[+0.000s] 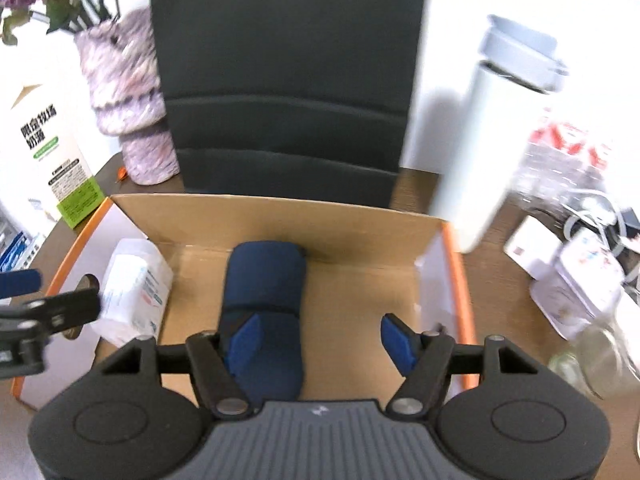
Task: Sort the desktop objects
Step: 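Carry the bottle and navy pouch into the cardboard box and release both, then grasp the glittery bag with the left tool while the right grasps the tissue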
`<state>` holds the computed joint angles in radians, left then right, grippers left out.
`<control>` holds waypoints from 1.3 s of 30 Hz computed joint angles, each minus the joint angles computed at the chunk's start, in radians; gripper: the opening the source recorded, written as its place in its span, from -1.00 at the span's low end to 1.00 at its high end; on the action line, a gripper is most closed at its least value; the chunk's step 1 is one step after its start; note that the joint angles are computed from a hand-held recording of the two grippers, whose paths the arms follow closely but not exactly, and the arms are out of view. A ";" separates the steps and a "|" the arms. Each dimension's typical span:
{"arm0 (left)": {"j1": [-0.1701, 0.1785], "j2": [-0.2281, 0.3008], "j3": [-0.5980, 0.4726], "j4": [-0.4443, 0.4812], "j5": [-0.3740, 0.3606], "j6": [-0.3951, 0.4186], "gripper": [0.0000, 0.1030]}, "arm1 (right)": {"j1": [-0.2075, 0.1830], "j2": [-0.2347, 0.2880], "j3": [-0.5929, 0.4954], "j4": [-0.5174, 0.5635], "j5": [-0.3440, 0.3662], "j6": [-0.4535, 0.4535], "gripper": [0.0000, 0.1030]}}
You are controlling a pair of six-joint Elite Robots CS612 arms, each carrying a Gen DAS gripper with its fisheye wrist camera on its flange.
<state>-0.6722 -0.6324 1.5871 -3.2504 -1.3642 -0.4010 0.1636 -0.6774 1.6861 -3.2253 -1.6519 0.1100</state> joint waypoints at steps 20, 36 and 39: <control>-0.175 -0.066 0.476 -0.643 0.268 -0.054 1.00 | 0.046 -0.044 0.457 -0.622 -0.019 0.020 0.43; -0.343 0.035 0.639 -0.815 0.439 -0.253 1.00 | 0.183 0.075 0.621 -0.914 -0.127 0.133 0.47; -0.372 0.041 0.667 -0.833 0.458 -0.224 1.00 | 0.197 0.095 0.637 -0.965 -0.084 0.110 0.47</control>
